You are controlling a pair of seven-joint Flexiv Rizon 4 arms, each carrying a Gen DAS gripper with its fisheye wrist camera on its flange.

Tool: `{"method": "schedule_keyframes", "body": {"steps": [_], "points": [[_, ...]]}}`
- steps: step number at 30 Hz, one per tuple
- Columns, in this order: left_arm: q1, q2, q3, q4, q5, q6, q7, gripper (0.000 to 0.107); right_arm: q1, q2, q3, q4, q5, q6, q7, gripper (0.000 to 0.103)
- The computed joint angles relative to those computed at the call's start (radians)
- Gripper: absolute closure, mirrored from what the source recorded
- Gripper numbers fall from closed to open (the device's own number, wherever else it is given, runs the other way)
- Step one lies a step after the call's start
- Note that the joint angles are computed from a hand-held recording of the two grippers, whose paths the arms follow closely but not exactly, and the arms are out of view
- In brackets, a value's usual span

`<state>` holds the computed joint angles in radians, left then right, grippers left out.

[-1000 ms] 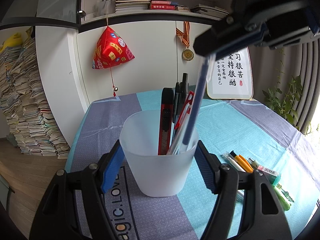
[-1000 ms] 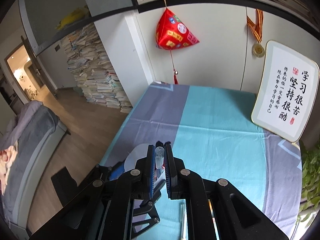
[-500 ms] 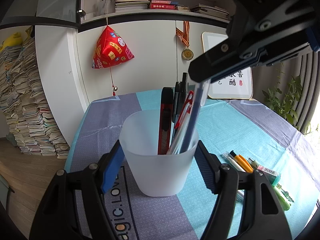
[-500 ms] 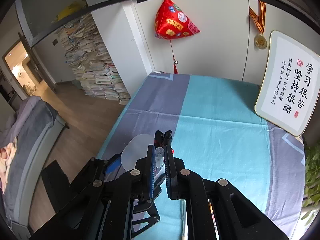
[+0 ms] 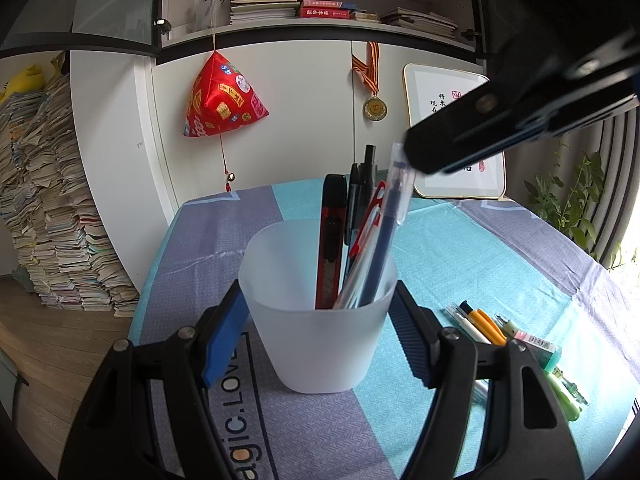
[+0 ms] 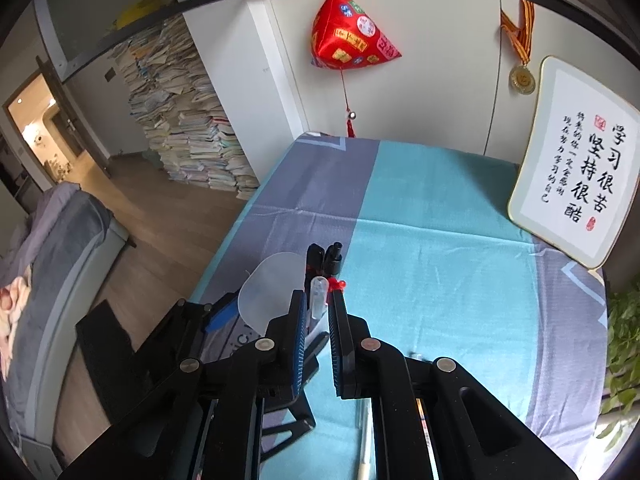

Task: Organize stationery
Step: 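Return the open right tool to the remaining pens, then grasp the clear pen with white grip using the right tool and lift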

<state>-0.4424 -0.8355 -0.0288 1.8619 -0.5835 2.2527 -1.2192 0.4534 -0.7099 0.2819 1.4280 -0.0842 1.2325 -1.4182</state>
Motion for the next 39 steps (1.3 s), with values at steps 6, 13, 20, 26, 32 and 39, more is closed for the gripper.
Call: {"method": "schedule_keyframes", "body": {"steps": [6, 13, 20, 26, 32, 39], "points": [[0.001, 0.001, 0.001, 0.001, 0.003, -0.001, -0.002, 0.038, -0.025, 0.052, -0.006, 0.08, 0.007, 0.029, -0.001, 0.093], [-0.002, 0.0, 0.002, 0.0, 0.0, 0.0, -0.001, 0.038, -0.057, 0.064, 0.007, 0.167, 0.009, -0.014, -0.029, 0.093], [0.001, 0.002, 0.001, 0.001, 0.002, -0.001, -0.003, 0.037, -0.072, 0.032, 0.022, 0.193, 0.031, -0.057, -0.064, 0.093], [0.001, 0.004, 0.001, 0.0, 0.001, -0.005, -0.005, 0.037, -0.053, 0.016, 0.01, 0.203, 0.014, -0.05, -0.089, 0.093], [0.002, 0.004, 0.002, 0.0, 0.003, -0.006, -0.007, 0.037, -0.015, -0.006, -0.032, 0.19, -0.036, -0.062, -0.055, 0.093], [0.001, 0.004, 0.002, 0.001, 0.004, -0.007, -0.008, 0.037, -0.014, -0.042, -0.036, 0.148, -0.054, -0.08, -0.036, 0.086]]}}
